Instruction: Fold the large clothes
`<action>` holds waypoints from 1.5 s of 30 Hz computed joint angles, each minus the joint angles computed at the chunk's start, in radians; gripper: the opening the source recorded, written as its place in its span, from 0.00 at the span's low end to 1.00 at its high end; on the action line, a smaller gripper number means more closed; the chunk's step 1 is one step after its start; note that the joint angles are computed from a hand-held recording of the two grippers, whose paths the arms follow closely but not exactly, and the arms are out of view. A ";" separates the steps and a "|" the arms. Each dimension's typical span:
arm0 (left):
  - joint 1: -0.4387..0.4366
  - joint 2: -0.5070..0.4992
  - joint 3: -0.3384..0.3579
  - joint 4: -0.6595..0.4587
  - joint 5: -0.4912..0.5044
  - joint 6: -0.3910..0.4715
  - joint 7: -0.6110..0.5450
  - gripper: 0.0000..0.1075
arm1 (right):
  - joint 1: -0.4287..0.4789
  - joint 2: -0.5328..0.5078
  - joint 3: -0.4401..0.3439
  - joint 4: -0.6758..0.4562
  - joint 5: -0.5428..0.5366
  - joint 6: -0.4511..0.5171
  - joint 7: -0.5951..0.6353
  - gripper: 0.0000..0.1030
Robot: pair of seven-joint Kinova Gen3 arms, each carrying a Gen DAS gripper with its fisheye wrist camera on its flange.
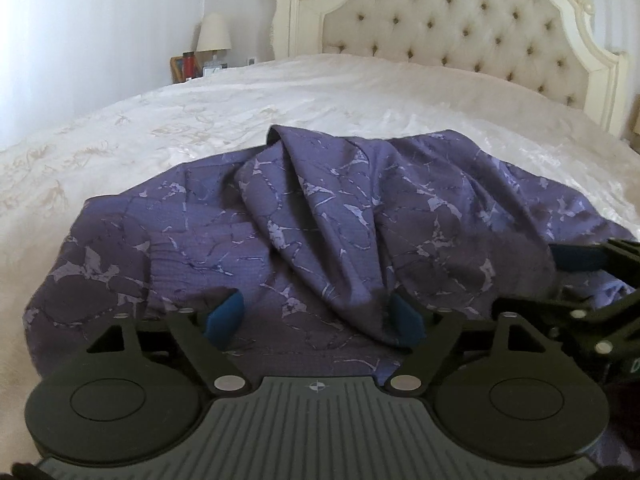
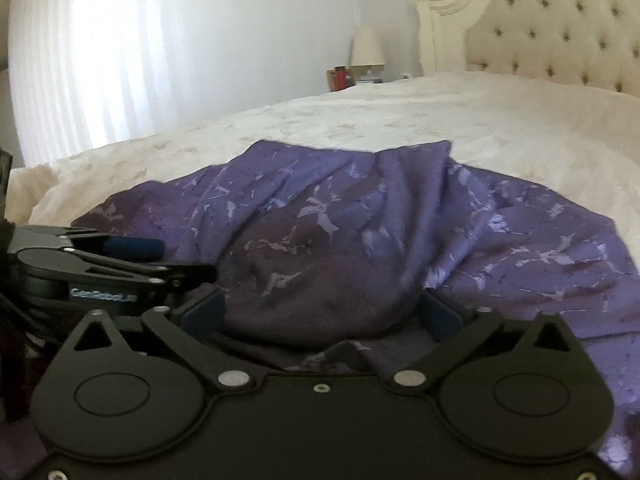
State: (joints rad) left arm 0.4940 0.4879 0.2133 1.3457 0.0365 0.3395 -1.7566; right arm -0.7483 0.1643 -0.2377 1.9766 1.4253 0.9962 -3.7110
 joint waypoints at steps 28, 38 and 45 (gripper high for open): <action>-0.265 -0.461 -0.056 0.266 0.397 0.474 -0.299 0.90 | -0.182 -0.304 -0.346 -0.107 -0.595 0.515 -0.088 0.99; -0.293 -0.501 -0.093 0.324 0.350 0.597 -0.271 0.90 | -0.159 -0.311 -0.443 -0.105 -0.739 0.539 -0.226 0.99; -0.305 -0.459 -0.096 0.320 0.345 0.635 -0.230 0.91 | -0.197 -0.255 -0.380 -0.136 -0.774 0.545 -0.099 1.00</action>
State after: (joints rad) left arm 0.1891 0.0289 0.1177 1.6655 0.3813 0.9743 -1.9866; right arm -0.9454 -0.0910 -0.6179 1.8407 0.6513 1.5407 -3.8102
